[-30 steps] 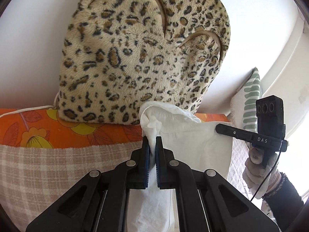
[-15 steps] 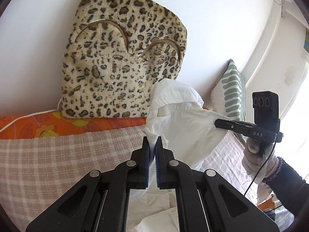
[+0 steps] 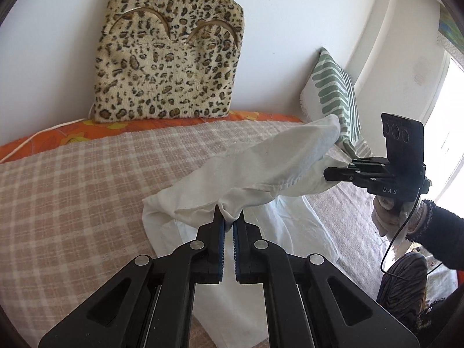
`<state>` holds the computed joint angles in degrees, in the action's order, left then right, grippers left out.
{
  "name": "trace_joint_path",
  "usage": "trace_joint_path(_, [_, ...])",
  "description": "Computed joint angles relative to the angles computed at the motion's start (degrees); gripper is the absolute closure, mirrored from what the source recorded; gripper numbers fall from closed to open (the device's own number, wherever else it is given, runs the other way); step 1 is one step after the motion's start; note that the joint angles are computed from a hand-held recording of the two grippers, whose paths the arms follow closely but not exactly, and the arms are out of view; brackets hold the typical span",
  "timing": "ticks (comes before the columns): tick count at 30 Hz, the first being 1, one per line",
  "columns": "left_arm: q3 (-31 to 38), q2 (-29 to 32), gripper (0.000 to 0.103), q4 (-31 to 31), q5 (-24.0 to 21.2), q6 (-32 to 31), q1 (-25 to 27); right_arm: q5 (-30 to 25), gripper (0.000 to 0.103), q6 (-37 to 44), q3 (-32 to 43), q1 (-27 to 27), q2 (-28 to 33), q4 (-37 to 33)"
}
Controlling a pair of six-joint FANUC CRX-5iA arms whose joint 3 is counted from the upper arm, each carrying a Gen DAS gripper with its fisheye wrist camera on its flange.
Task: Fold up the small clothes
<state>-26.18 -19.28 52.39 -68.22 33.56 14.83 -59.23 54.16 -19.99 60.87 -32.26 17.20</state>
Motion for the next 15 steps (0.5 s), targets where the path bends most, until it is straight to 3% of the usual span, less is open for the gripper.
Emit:
trace_joint_path(9, [-5.05,-4.5,0.099,-4.6,-2.77,-1.99,4.91,-9.89,0.099,-9.25,-6.79,18.03,-1.41,14.92])
trace_joint_path(15, [-4.46,-5.58,0.099,-10.07,-6.61,-1.79,7.59,-17.79,0.098,-7.58,-7.55,24.14,-2.37,16.34])
